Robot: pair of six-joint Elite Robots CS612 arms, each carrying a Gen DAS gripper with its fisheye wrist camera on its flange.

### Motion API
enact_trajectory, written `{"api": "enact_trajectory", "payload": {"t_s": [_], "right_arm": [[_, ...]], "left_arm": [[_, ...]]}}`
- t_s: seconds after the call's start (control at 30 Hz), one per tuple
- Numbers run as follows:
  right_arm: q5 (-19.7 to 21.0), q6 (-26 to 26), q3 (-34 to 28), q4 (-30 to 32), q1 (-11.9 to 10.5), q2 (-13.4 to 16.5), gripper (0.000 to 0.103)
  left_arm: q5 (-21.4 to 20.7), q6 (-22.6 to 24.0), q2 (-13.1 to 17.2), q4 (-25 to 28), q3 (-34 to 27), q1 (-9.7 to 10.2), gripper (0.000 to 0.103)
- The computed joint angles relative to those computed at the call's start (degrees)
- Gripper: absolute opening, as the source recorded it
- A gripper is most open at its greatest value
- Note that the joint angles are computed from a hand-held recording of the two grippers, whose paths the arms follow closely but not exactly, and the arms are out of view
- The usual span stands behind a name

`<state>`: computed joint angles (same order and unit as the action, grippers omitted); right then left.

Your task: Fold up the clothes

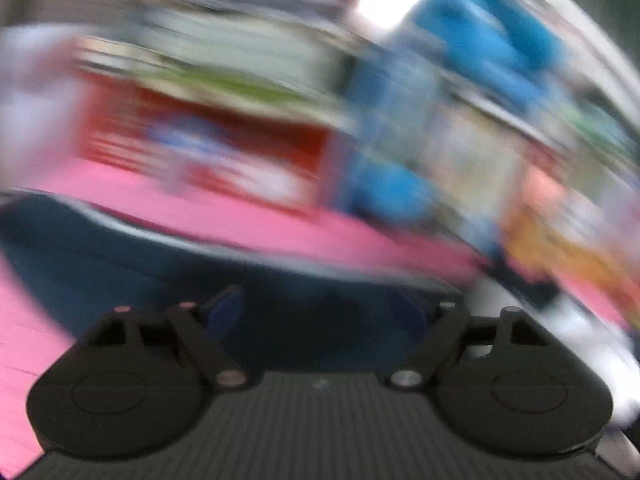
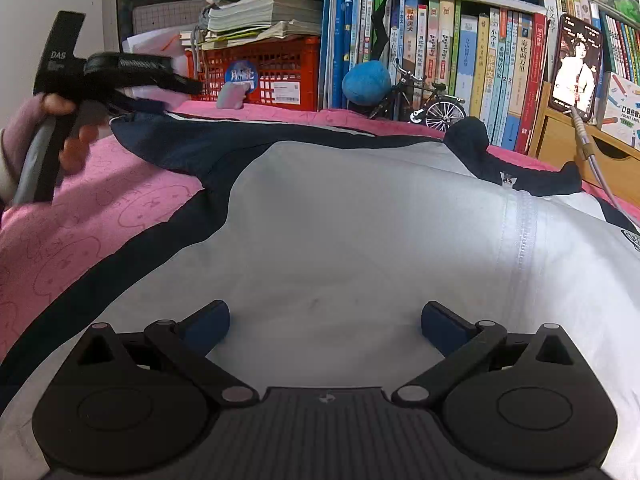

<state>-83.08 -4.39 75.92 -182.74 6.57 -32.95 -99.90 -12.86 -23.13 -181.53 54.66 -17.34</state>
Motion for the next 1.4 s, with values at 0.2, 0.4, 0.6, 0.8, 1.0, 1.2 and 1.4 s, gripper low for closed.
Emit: {"api": "enact_trajectory", "payload": {"t_s": [0.2,0.4,0.6,0.8,1.0,1.2,1.4], "right_arm": [[-0.02,0.03,0.00,0.01,0.03,-0.01,0.103],[-0.07,0.10,-0.08,0.05,0.05,0.04,0.103],[-0.01,0.08,-0.12,0.08,0.04,0.05,0.103],[0.22,0.65,0.00,-0.45,-0.04,0.05,0.102],[-1.03,7.77,0.49,-8.84,-2.67,-0.75,0.096],[-8.56,16.56,1.09,1.24,-6.47,-2.34,0.089],[-14.63,39.90,13.60,-11.71,-12.46,-7.40,0.094]], "left_arm": [[6.31,8.63,0.15,7.80,0.07,-2.53,0.075],[28.74,5.46,1.34,11.08,-2.04,-2.69,0.080],[34.60,-1.39,0.30,12.54,-2.53,-2.46,0.064],[8.41,3.88,-2.25,4.38,1.23,-3.47,0.068],[-1.06,5.95,-0.83,12.00,-1.02,-5.63,0.068],[5.00,7.34,0.27,10.59,-0.98,-7.12,0.069],[7.19,12.83,0.46,8.92,-0.32,-7.87,0.085]]}}
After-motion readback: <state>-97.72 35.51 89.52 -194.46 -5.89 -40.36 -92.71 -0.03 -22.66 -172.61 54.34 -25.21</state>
